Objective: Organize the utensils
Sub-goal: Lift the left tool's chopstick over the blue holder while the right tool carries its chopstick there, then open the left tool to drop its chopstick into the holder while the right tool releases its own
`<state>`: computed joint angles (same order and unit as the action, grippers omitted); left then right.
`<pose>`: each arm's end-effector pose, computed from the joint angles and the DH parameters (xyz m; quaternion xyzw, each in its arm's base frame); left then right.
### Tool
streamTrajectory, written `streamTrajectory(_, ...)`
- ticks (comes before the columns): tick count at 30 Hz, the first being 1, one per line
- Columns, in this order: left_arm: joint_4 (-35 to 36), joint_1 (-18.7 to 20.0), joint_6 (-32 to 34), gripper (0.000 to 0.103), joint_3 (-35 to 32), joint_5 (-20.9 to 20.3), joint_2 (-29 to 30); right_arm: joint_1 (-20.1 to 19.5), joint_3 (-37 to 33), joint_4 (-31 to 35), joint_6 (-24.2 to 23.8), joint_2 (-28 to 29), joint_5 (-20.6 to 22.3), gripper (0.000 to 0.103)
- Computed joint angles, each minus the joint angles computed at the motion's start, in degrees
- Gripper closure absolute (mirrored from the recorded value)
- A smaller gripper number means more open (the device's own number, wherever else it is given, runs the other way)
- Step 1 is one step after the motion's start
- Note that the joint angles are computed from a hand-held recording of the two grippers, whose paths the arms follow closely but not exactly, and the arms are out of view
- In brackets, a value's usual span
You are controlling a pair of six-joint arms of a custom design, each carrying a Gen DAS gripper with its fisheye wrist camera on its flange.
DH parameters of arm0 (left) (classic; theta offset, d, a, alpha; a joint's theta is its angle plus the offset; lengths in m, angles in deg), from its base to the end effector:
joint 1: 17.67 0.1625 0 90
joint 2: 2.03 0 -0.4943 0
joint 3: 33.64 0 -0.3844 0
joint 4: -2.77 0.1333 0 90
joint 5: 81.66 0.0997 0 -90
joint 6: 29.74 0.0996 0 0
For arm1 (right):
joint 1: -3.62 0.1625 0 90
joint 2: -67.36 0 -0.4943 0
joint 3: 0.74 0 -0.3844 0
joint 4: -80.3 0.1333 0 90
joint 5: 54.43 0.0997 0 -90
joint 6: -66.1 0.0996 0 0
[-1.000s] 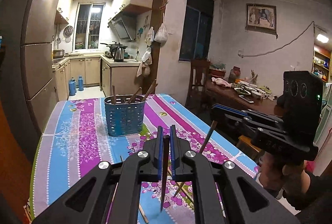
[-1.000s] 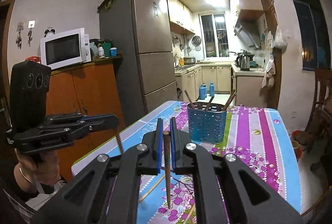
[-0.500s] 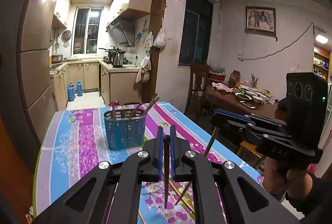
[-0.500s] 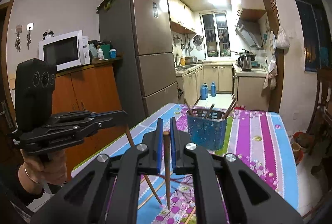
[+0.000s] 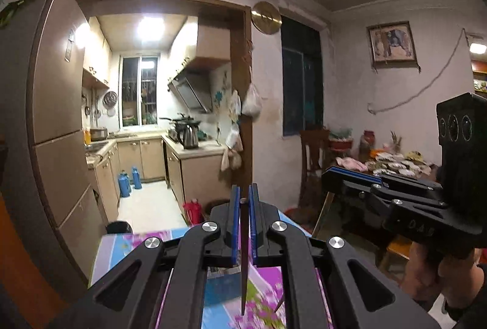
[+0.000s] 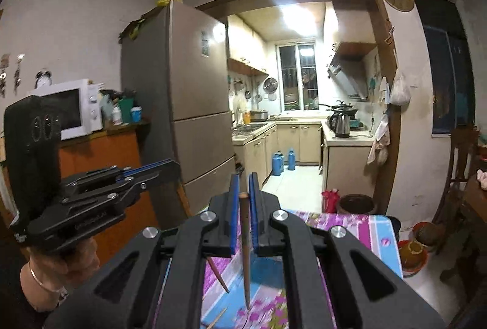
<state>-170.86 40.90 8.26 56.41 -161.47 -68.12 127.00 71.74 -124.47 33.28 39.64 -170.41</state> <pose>-0.2292 -0.6645 0.4948 0.4557 0.7354 -0.4903 0.1053 0.5308 -0.6427 0.1848 0.3278 -0.7390 0.5599 0.1814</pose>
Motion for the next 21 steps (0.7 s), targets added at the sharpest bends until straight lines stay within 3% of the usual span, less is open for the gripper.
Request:
streamTrajectory(10,-1.1,0.8,3.1,0.096,-15.4,0.1,11.2,-2.6,-20.0,7.2,-3.2,7.4,-0.3,0.098)
streamTrajectory(21,1.6,5.3,2.3,0.096,-25.2,-1.5,20.2,-7.0,-31.1,14.0,0.8,14.0,0.2,0.098)
